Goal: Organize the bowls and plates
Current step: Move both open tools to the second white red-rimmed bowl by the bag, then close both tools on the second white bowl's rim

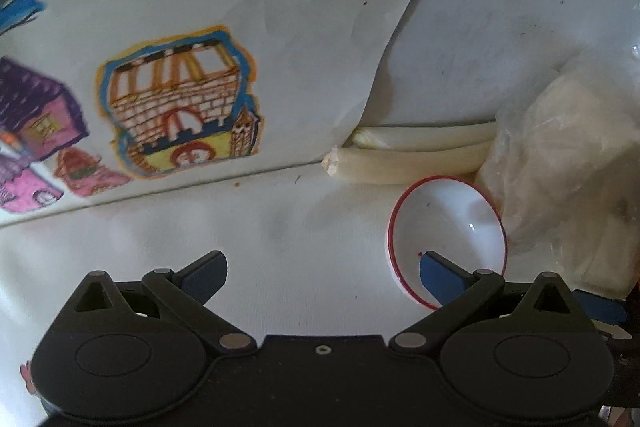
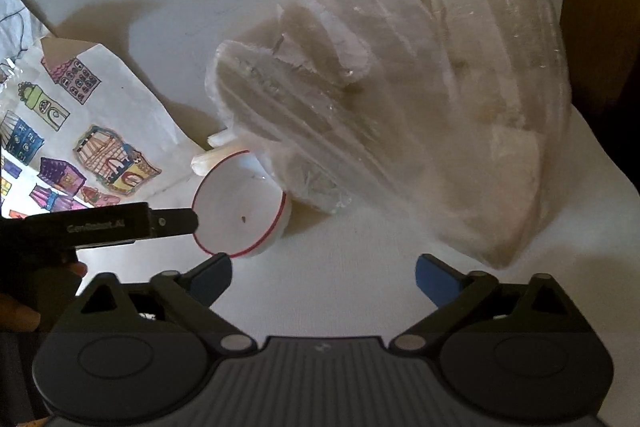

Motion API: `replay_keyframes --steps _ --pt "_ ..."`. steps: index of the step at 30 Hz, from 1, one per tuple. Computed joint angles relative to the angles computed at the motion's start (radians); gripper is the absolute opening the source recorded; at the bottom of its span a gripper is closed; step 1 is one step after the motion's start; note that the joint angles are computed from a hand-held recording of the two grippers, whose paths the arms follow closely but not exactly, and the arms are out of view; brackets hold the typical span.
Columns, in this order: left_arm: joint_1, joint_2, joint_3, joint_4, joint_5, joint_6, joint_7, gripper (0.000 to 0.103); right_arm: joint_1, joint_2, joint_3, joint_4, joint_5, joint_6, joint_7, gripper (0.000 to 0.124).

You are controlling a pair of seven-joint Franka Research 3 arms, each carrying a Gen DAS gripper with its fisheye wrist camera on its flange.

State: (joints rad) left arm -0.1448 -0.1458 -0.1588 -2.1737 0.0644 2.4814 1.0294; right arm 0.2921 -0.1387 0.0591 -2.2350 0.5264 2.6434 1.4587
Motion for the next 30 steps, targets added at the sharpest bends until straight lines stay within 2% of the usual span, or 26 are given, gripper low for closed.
replay_keyframes --steps 6,10,13,15,19,24,28,30 --pt "-0.004 0.037 0.009 0.033 -0.052 0.001 0.081 0.102 0.013 0.041 0.005 0.033 0.06 0.017 0.016 0.085" --pt "-0.001 0.066 -0.003 0.061 -0.019 -0.014 0.109 0.102 0.017 0.061 0.008 0.049 0.094 0.027 0.024 0.079" --pt "-0.002 0.076 -0.009 0.069 0.001 -0.013 0.122 0.102 0.017 0.084 0.01 0.07 0.118 0.023 0.057 0.072" --pt "-0.003 0.081 -0.01 0.072 -0.007 -0.008 0.136 0.099 0.015 0.098 0.012 0.082 0.113 0.016 0.078 0.062" --pt "-0.005 0.087 -0.012 0.073 -0.027 0.005 0.142 0.088 0.012 0.119 0.016 0.099 0.1 0.015 0.096 0.056" --pt "-0.008 0.081 -0.012 0.07 -0.065 0.012 0.144 0.078 0.012 0.141 0.021 0.121 0.103 0.0 0.098 0.04" --pt "-0.015 0.095 -0.018 0.078 -0.082 0.01 0.131 0.055 0.011 0.15 0.024 0.128 0.11 -0.004 0.097 0.032" --pt "-0.018 0.1 -0.02 0.083 -0.095 0.007 0.132 0.049 0.01 0.151 0.024 0.129 0.119 -0.006 0.09 0.027"
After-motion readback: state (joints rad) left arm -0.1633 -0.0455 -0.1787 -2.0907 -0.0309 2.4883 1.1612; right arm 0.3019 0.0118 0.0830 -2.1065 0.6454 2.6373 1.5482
